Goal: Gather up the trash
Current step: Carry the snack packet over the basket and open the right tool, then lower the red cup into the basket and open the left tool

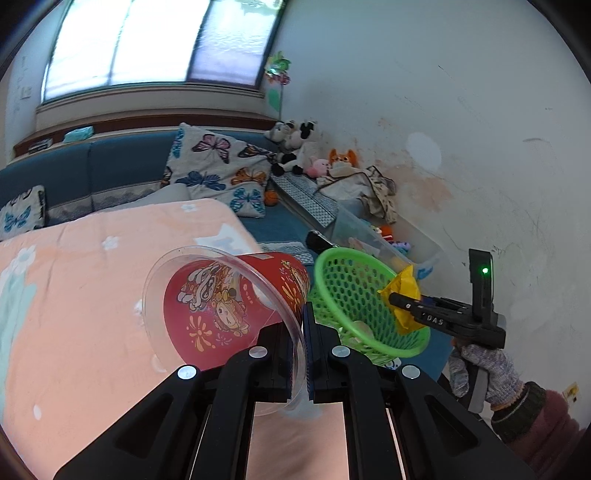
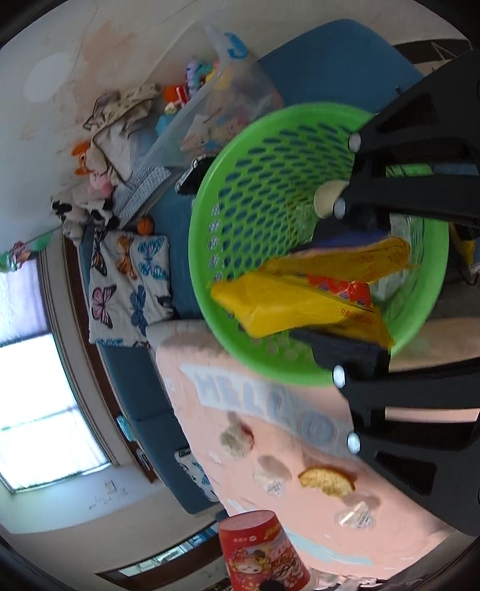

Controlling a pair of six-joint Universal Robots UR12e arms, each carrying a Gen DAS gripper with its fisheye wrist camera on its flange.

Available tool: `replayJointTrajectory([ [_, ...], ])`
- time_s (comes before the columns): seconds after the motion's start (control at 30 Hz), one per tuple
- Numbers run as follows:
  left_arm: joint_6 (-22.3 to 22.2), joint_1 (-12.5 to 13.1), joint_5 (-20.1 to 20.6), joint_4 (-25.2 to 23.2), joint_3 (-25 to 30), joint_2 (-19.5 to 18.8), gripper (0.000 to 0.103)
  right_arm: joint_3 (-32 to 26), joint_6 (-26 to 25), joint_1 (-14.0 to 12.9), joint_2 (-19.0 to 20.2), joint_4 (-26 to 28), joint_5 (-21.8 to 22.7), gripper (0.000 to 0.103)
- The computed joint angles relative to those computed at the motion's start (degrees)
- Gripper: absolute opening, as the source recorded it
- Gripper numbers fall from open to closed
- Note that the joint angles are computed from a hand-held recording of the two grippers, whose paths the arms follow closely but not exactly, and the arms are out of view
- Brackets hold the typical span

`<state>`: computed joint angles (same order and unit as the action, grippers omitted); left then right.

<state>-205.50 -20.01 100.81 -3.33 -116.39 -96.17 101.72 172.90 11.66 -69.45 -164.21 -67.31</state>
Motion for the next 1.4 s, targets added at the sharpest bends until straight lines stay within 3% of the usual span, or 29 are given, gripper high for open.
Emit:
replayJointTrajectory([
  [0.63, 3.9, -1.9, -4.4, -4.9, 10.4, -8.4, 0.005, 1.9, -0.2, -2.4, -0.8, -2.2, 0.9, 0.070],
  [1.4, 6.5, -2.8, -7.3, -14.9, 19.8, -16.0, 0.006, 6.2, -0.8, -3.9, -3.4, -3.8, 1.0, 0.074],
])
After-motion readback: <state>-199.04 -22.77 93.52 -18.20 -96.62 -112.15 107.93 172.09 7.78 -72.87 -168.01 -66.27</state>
